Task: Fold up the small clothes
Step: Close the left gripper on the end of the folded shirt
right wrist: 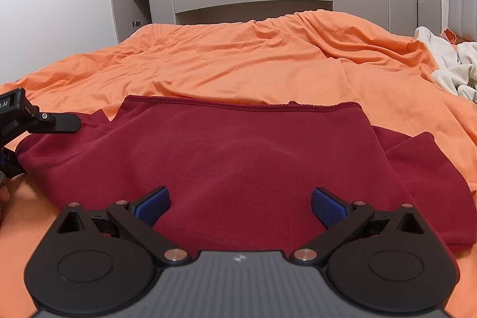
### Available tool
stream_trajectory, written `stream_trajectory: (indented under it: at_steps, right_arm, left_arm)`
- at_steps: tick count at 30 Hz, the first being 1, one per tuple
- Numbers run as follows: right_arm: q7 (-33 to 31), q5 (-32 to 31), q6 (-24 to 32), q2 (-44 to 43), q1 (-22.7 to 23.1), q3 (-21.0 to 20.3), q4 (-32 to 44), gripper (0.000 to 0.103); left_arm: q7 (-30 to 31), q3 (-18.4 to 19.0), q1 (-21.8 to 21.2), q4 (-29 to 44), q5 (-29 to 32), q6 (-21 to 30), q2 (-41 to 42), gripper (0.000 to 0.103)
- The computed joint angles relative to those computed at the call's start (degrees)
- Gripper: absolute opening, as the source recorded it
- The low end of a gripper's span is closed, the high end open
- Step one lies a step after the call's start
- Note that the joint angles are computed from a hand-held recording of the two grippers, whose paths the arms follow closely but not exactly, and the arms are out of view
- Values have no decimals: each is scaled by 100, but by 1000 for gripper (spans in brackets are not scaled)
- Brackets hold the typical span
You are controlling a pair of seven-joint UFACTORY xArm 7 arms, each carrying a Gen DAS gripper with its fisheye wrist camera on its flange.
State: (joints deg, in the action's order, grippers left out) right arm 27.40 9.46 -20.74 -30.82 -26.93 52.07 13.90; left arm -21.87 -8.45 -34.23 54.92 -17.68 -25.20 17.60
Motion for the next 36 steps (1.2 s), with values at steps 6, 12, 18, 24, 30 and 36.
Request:
stream_trajectory:
  at_steps: [6, 12, 18, 24, 30, 36]
  right_arm:
    - [-5, 12, 3, -1, 2, 5, 2, 103]
    - [19, -3, 61, -64, -93, 115, 32, 103]
    - [212, -154, 144, -261, -339, 379, 62, 103]
    - [456, -405, 200, -399, -466, 467, 66, 103]
    - [651, -622, 217, -464, -534, 486, 69, 103]
    - [756, -743, 244, -554, -607, 529, 75, 103]
  left_arm:
    - [363, 172, -278, 54, -367, 15, 27, 102]
    - [508, 300, -453, 188, -758, 32, 70, 102]
    - [865, 493, -690, 327, -1248, 31, 133, 101]
    - [1694, 1002, -1289, 612, -2384, 173, 216, 84]
    - [2454, 1162, -1587, 870, -3490, 79, 339, 65]
    - [3744, 1485, -1929, 1395, -4884, 401, 451, 33]
